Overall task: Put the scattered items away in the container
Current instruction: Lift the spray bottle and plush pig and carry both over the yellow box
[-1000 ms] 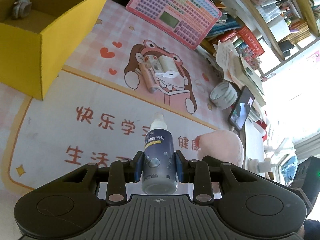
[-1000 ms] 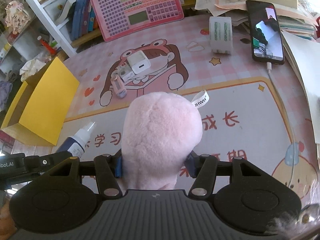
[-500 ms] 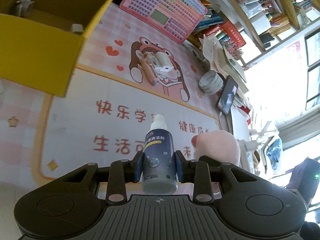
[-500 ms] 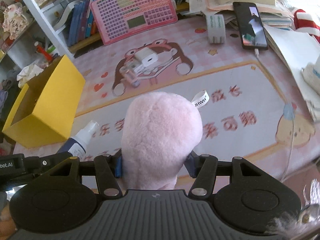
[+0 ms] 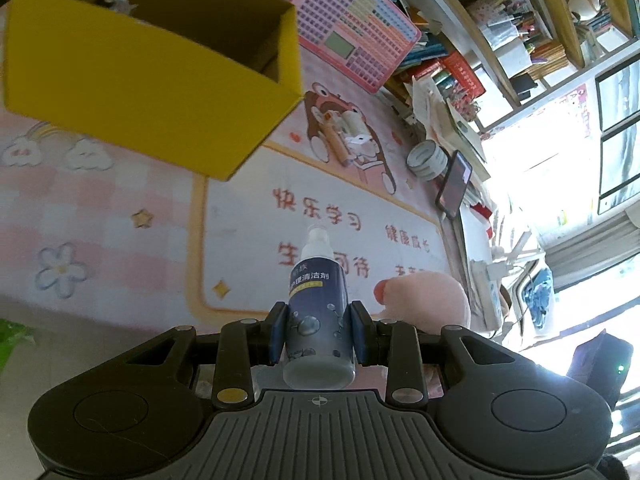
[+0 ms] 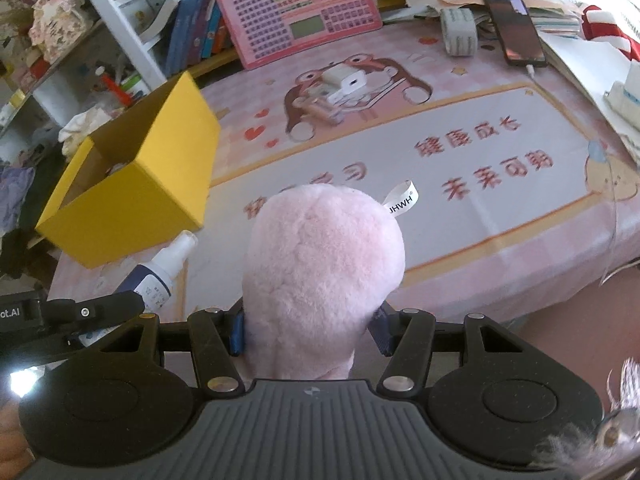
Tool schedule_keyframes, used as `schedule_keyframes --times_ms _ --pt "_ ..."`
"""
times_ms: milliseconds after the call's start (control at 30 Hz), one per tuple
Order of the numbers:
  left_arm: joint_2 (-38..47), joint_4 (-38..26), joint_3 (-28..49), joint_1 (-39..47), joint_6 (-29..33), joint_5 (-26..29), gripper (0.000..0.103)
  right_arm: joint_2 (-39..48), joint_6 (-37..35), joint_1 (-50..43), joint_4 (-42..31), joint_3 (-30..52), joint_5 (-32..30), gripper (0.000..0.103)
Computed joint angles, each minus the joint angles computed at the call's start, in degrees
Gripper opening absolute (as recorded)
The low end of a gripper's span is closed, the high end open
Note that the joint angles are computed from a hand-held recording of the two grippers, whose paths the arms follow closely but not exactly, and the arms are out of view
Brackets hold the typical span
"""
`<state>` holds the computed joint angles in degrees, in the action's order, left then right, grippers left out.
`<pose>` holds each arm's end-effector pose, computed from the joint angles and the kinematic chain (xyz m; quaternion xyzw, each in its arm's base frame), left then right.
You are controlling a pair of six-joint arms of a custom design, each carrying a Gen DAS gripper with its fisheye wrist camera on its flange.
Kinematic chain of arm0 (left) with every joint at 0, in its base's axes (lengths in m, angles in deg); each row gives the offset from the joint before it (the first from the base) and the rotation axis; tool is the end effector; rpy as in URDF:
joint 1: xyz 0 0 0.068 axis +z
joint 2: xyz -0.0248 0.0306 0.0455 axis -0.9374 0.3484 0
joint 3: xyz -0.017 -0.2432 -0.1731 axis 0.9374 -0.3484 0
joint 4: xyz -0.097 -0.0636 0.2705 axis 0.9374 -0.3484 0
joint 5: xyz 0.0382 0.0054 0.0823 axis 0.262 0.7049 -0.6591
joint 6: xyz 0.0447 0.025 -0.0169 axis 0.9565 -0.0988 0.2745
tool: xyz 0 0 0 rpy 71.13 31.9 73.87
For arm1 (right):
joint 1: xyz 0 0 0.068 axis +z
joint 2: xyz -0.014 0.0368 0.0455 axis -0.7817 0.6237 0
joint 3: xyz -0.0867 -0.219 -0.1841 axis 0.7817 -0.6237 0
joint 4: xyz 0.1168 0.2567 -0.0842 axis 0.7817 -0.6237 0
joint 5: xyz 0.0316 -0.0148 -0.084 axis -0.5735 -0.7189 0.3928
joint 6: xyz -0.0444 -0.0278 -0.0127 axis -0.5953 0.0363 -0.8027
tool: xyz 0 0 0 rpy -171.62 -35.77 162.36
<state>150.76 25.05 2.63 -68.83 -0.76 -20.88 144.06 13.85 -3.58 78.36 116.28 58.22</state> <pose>0.3885 -0.0211 0.1040 0.1214 0.8996 -0.3882 0.1591 0.2448 0.2445 0.0995 0.2715 0.9024 0.0828 0.3243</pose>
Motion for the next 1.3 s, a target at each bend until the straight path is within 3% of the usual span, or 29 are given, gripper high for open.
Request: schedule_keyframes --times_ms 433,733,967,1300 --pt "0.66 -5.98 0.56 9.96 6.35 3.31 0.031 6.88 -5.14 4.39 -1.29 10.38 -1.92 0.055" --pt "2.43 -9.72 3.25 14.59 9.18 5.45 0.031 10.49 -14.7 5.26 -0.7 16.88 -4.98 0.054" --pt "2.11 -7.88 3.34 17.08 7.39 6.69 0.031 12.46 -18.31 4.34 0.49 20.14 -6.46 0.054" --pt "2.09 -4.91 4.52 19.32 4.73 11.77 0.031 14.34 -31.66 2.91 5.59 24.57 -7.41 0.054"
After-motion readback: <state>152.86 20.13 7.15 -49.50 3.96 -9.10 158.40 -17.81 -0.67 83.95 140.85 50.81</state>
